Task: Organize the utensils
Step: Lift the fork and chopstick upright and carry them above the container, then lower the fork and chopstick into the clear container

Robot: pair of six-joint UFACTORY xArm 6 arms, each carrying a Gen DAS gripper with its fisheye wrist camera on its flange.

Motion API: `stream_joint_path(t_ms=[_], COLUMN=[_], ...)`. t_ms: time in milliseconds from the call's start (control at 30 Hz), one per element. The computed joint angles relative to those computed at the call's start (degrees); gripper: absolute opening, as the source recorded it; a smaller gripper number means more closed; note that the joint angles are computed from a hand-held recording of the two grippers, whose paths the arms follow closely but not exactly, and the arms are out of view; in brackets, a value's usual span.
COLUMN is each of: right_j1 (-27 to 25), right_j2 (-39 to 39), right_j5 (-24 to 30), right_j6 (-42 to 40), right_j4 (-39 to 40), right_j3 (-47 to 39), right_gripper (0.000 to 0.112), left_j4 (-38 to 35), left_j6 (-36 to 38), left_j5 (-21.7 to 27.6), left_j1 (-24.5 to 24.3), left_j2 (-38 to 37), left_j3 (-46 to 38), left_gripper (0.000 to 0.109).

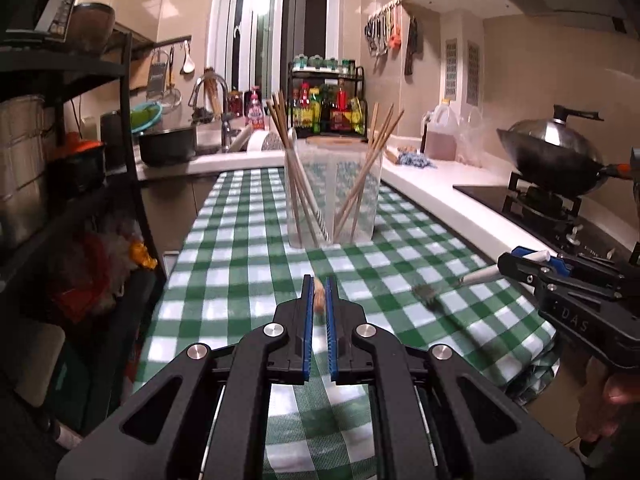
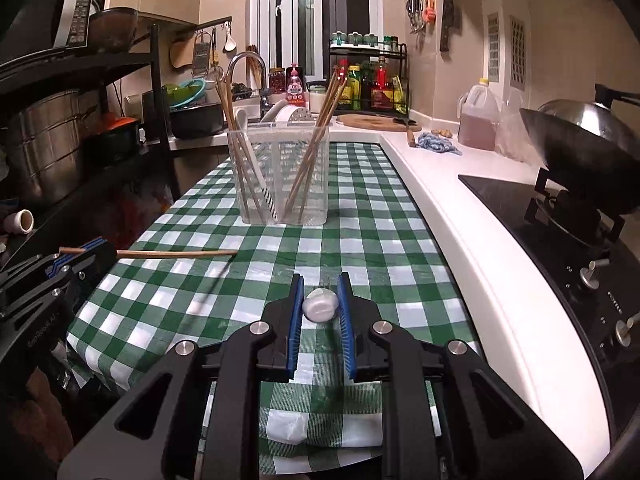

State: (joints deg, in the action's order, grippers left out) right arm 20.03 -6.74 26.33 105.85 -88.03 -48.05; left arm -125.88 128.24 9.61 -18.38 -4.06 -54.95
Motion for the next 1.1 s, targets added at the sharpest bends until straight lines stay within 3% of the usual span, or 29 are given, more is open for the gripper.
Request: stream_joint_path(t_ms=[167,400,533,733,1000,1100], right_j1=[0.0,-1.1,-1.6,-3.5,-8.0,-8.9], right_j2=[-1.2,-0.6,0.1,1.4,8.3,13.3], right_j5=[-0.3,-2.4,-3.0,-5.9,-11.8,-12.3], right_j6=[-2.0,-5.9,-9.5,-18.4,-36.8,-44.8], right_j4=[0.4,2.9,5.9,12.7,28.2,35.2], right_j3=[-1.2,-4.1,-5.8,-10.0,-23.9,-32.0], right_gripper=[0.017,0.017,0.017,0.017,0.017,0.017], left_j4=[6.9,22.2,36.4,52.5,66.3,69.7], left_j6=[-7.5,-23.1,-38.1,-53.9,-68.9,-72.9], left_j5=[0.7,-0.7,0.9,6.1,15.9,16.8], left_j1=[0.4,-0.4,0.0,2.8,6.2,6.1], left_j2=[-1.1,-1.4,-1.5,0.3,10.3,15.4], left_j3=[-1.2,-3.8,-4.2,-8.1,-26.4,-35.4], left_gripper=[0.006,0.006,0.006,0.006,0.006,0.006])
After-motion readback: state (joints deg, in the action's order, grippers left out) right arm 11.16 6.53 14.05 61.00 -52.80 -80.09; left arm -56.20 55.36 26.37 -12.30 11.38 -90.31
